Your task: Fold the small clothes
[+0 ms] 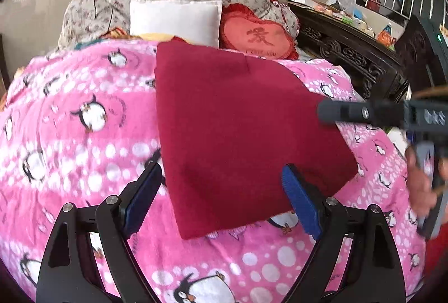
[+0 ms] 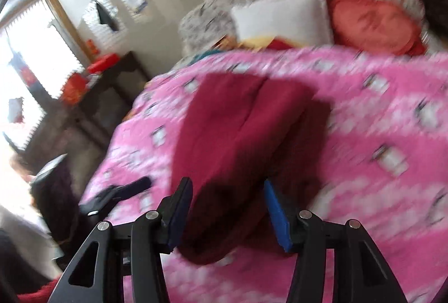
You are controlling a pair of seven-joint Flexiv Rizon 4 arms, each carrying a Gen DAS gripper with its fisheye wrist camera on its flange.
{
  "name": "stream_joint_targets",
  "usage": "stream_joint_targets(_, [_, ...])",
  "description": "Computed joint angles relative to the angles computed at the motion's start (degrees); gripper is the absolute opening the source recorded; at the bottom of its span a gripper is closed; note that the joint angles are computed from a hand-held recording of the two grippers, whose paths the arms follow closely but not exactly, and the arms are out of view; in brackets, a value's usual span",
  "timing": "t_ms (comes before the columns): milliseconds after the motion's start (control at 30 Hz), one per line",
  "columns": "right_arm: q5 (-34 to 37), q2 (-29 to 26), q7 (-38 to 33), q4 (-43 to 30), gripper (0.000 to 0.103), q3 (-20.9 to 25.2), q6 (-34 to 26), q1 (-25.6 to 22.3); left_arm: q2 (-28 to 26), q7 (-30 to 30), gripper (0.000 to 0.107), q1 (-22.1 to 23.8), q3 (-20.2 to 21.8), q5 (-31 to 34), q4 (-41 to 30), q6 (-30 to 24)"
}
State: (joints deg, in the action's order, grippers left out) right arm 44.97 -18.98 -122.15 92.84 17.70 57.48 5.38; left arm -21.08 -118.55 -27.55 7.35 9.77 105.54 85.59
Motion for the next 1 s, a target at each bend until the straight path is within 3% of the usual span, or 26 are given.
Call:
stream_joint_targets(33, [1.9, -0.4, -1.2, -0.4, 0.044, 0.4, -1.3, -0.4, -0.2, -0.1, 0.087, -0.1, 0.0, -0.1, -0.1, -0.4])
stream_joint_targets(67, [0.0, -0.6, -1.6, 0.7, 0.025, 0.1, 1.2, 0.8, -0.6, -0.4, 0.087, -0.5, 0.3, 0.2, -0.4, -0.8])
stream_joint_targets(100, [-4.9, -0.5, 0.5, 2.9, 0.017, -1.5, 5.9, 3.6, -1.2, -0.2, 0.087, -0.4, -0.1, 0.2, -0.7, -1.1])
stream_joint_targets(133, [-9.7, -0.7, 2.4, 5.2, 0.016, -2.5, 9.8, 5.3, -1.5, 0.4, 0.087, 0.1, -0.9, -0.3, -0.7, -1.4])
stream_joint_targets(233, [-13.4, -1.5, 4.6, 7.6, 0.010, -2.7, 12.1, 5.2, -2.6, 1.7, 0.087, 1.0, -2.4, -1.6, -0.6, -1.5])
stream_joint_targets(300, [-11.8, -2.4, 3.6, 7.3, 0.011, -0.1, 13.2, 2.7, -3.1, 0.5, 0.087, -0.8, -0.2, -0.7, -1.3, -1.9])
stream_joint_targets(367, [-7.7, -1.7, 2.2, 7.0, 0.013, 3.1, 13.7, -0.4, -2.4, 0.5, 0.087, -0.2, -0.8, -1.3, -0.6, -2.0])
stream_joint_targets(433, [-5.7, 0.1, 1.2, 8.5, 0.014, 4.2, 17.3, -0.8, -1.1, 0.1, 0.087, 0.2, -1.0, -1.7, 0.7, -0.7])
stream_joint_targets(500, [-5.8, 1.0, 0.4, 9.5, 0.017, 4.5, 21.1, 0.1, -0.4, -3.0, 0.087, -2.3, 2.6, 0.4, 0.4, -0.2])
stream_joint_targets(567, [-10.3, 1.5, 4.7, 10.9, 0.027, 1.0, 23.6, 4.4, -0.3, -5.4, 0.087, -3.1, 4.2, 1.6, -0.3, -0.3])
stream_joint_targets(633, [-20.2, 1.1, 15.6, 13.6, 0.038, -3.3, 27.5, 8.5, -0.4, -6.9, 0.087, -2.7, 4.3, 1.7, -0.9, -1.2])
stream_joint_targets(667, [-20.7, 0.4, 16.5, 12.6, 0.038, -3.1, 27.4, 8.2, -0.5, -7.7, 0.087, -2.5, 4.4, 1.9, -1.3, -1.6])
stream_joint_targets(800, [-14.2, -1.7, 12.7, 7.3, 0.040, 5.7, 23.1, -0.9, -1.4, -11.6, 0.087, -3.4, 6.2, 5.1, -3.3, -3.0])
stream_joint_targets(867, [-14.6, -2.3, 13.2, 7.0, 0.046, 5.6, 24.0, -0.9, -1.8, -10.8, 0.087, -1.3, 3.9, 4.5, -3.4, -2.6])
stream_joint_targets(933, [-18.4, -3.3, 17.8, 6.5, 0.047, 2.6, 24.1, 1.6, -2.3, -10.0, 0.087, -0.1, 2.5, 3.6, -3.6, -2.9])
stream_joint_targets(1000, [-18.9, -5.4, 19.8, 3.8, 0.047, 3.3, 23.6, 0.7, -2.8, -9.9, 0.087, 0.3, 2.0, 3.1, -3.6, -2.5])
